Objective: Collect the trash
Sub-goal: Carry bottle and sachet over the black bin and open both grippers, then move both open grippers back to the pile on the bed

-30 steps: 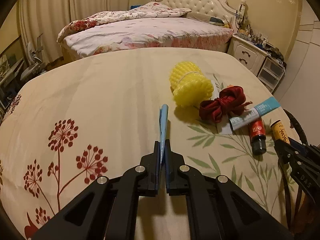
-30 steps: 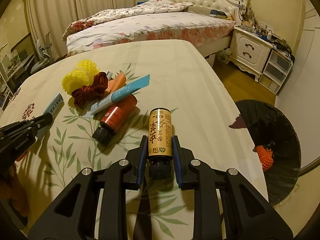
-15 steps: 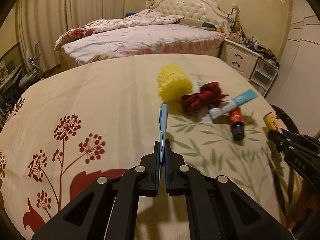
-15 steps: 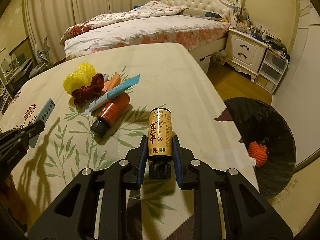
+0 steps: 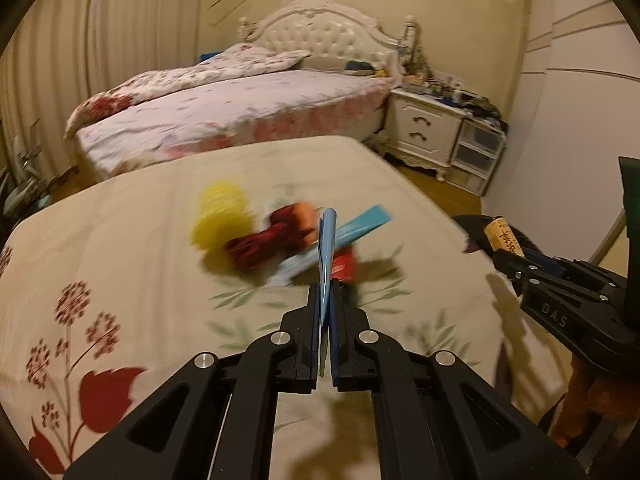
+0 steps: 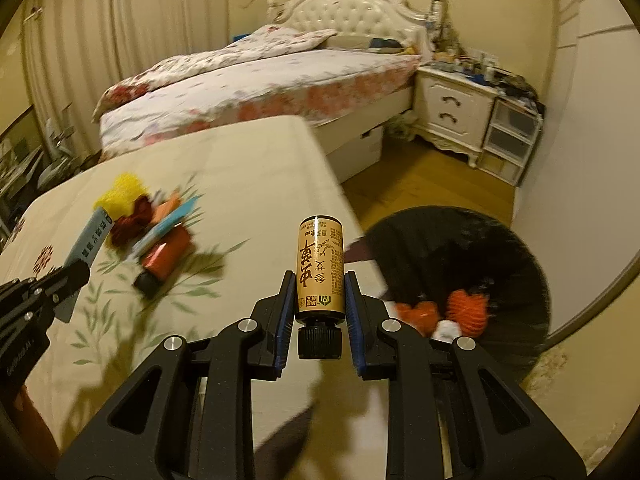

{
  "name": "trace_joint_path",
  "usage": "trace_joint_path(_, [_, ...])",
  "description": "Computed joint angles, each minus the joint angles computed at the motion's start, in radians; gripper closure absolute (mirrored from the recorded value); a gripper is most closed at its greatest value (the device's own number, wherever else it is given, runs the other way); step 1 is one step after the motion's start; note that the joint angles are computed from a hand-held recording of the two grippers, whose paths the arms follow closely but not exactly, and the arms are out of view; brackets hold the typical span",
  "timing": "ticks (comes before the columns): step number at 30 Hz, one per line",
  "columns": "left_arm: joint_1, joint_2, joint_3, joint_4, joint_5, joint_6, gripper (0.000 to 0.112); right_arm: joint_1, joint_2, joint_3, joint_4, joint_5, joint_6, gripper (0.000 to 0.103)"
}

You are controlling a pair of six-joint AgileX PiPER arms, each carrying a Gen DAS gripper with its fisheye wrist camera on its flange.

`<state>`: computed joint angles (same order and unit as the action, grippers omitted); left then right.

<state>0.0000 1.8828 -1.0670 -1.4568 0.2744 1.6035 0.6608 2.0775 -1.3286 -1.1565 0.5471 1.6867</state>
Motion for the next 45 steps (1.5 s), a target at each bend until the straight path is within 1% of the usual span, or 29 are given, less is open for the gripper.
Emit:
trace_joint_path(3, [-0.047,0.013,-0.027,-0.013,-0.001,0.006,0.108,-0.03,-0.022,0.039,-0.034,0.011,0.048,0.08])
trace_joint_path(6, [-0.1,0.039,-0.076,0.022,-0.006,-0.044,0.108,-0.064,-0.039,0.073,-0.062,0.01,0.087,0.08])
trace_joint_path(10, [-0.167,0.094,-0.161,0.158,-0.012,-0.196,0.108,-0.111,-0.049,0.102,-0.097,0.009,0.128,0.08])
trace_joint_path(11, [-0.184,0.105,-0.176,0.174,-0.018,-0.213,0.108,-0.123,-0.051,0.108,-0.105,0.007,0.138,0.08])
trace_joint_path(15, [-0.256,0.165,-0.263,0.31,-0.046,-0.346,0.108,-0.167,-0.045,0.115,-0.118,0.012,0.156,0.08])
trace_joint_path(17, [-0.289,0.198,-0.309,0.408,-0.06,-0.442,0.107,-0.186,-0.042,0.116,-0.124,0.004,0.162,0.08])
trace_joint_path(20, [-0.325,0.247,-0.386,0.583,-0.052,-0.62,0.108,-0.218,-0.035,0.115,-0.133,-0.006,0.168,0.08])
trace_joint_path(26, [-0.371,0.322,-0.499,0.835,-0.034,-0.879,0.107,-0.267,-0.015,0.113,-0.137,-0.028,0.175,0.079])
trace_joint_path(29, [-0.388,0.354,-0.546,0.941,-0.021,-0.984,0.108,-0.285,-0.006,0.115,-0.14,-0.043,0.182,0.079])
trace_joint_path(35, [-0.398,0.396,-0.603,1.059,0.002,-1.096,0.107,-0.304,0.013,0.117,-0.153,-0.064,0.203,0.079])
trace_joint_path(38, [-0.4,0.411,-0.627,1.092,0.022,-1.131,0.107,-0.307,0.016,0.123,-0.163,-0.067,0.216,0.079])
trace_joint_path(39, [-0.402,0.414,-0.634,1.104,0.027,-1.143,0.106,-0.305,0.018,0.123,-0.167,-0.063,0.22,0.078])
trace_joint_path(40, [-0.407,0.415,-0.632,1.118,0.022,-1.16,0.1,-0.307,0.016,0.123,-0.163,-0.059,0.213,0.077])
trace_joint_path(41, [-0.407,0.415,-0.632,1.118,0.021,-1.16,0.093,-0.306,0.016,0.122,-0.161,-0.052,0.211,0.076])
trace_joint_path(42, [-0.407,0.411,-0.625,1.115,0.014,-1.159,0.088,-0.304,0.017,0.121,-0.161,-0.045,0.211,0.072])
trace_joint_path(43, [-0.406,0.407,-0.616,1.111,0.005,-1.157,0.078,-0.304,0.016,0.123,-0.166,-0.037,0.217,0.066])
trace_joint_path(44, [-0.405,0.4,-0.603,1.1,-0.008,-1.148,0.072,-0.301,0.015,0.126,-0.171,-0.029,0.225,0.065])
trace_joint_path(45, [-0.406,0.397,-0.597,1.1,-0.016,-1.149,0.071,-0.301,0.013,0.127,-0.171,-0.024,0.228,0.064])
